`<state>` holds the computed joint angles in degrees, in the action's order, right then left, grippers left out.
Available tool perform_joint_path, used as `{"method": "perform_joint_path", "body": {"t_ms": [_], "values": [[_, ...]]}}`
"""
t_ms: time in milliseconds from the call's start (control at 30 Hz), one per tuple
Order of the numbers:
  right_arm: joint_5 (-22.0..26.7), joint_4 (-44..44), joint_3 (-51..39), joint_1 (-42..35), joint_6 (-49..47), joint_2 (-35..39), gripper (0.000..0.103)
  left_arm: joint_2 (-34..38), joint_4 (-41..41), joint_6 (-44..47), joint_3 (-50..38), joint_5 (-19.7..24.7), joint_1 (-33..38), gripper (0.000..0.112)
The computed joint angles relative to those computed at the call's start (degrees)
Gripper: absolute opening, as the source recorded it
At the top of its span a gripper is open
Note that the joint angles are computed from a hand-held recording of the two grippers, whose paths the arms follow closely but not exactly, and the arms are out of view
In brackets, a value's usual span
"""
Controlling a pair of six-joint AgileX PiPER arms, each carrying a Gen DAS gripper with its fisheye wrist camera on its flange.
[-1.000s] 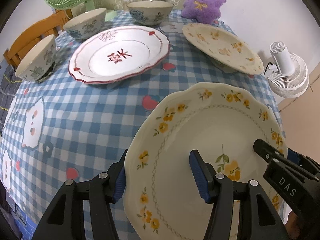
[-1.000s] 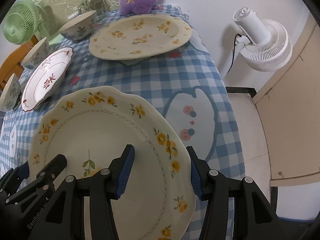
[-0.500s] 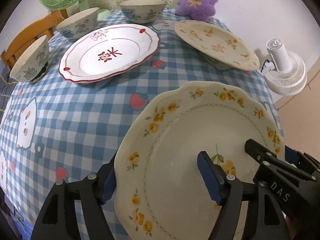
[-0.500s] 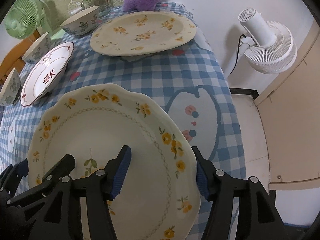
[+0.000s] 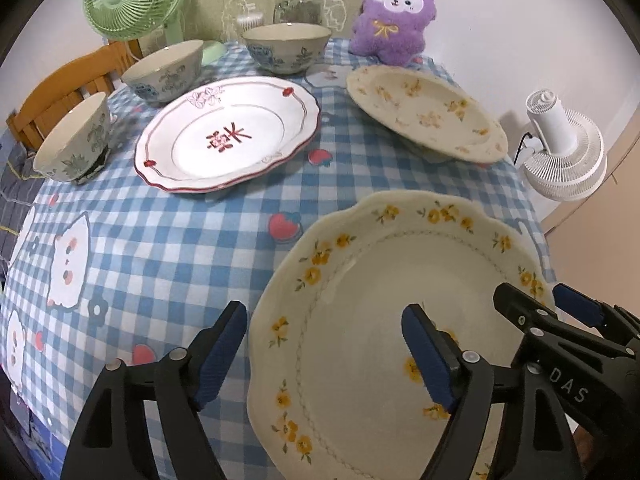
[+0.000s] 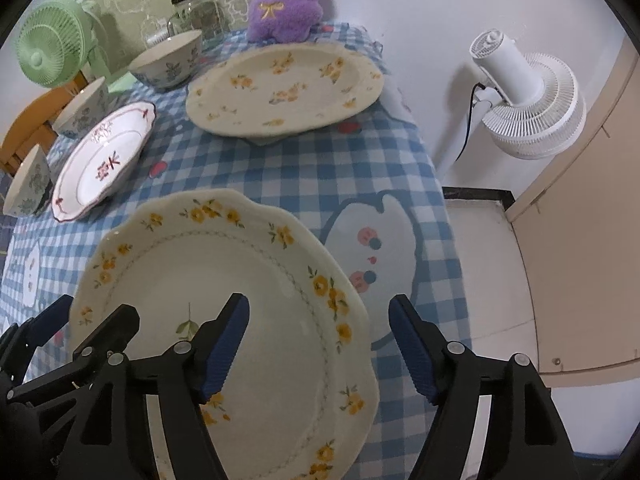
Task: Organize plates and bowls
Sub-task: 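Lift the cream flowered plate off the cloth with both tools, then carry the held plate toward the yellow-flowered plate by the purple plush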
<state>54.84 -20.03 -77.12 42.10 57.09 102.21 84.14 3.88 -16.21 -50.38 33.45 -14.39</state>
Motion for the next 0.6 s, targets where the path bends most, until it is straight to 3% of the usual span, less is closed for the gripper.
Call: {"method": "perform_joint_path", "body": {"t_ms": [367, 600], "values": [[3.04, -1.4, -2.69, 0.94, -0.63, -4.81, 0.079, -5.53, 5.75, -4.28, -3.21, 3.85, -0.61, 0.092], [5.9, -5.43, -5.72, 3.54, 3.58, -6.22, 0.079, -7.57, -2.49, 5.02, -5.17, 5.33, 3.8, 0.098]]}}
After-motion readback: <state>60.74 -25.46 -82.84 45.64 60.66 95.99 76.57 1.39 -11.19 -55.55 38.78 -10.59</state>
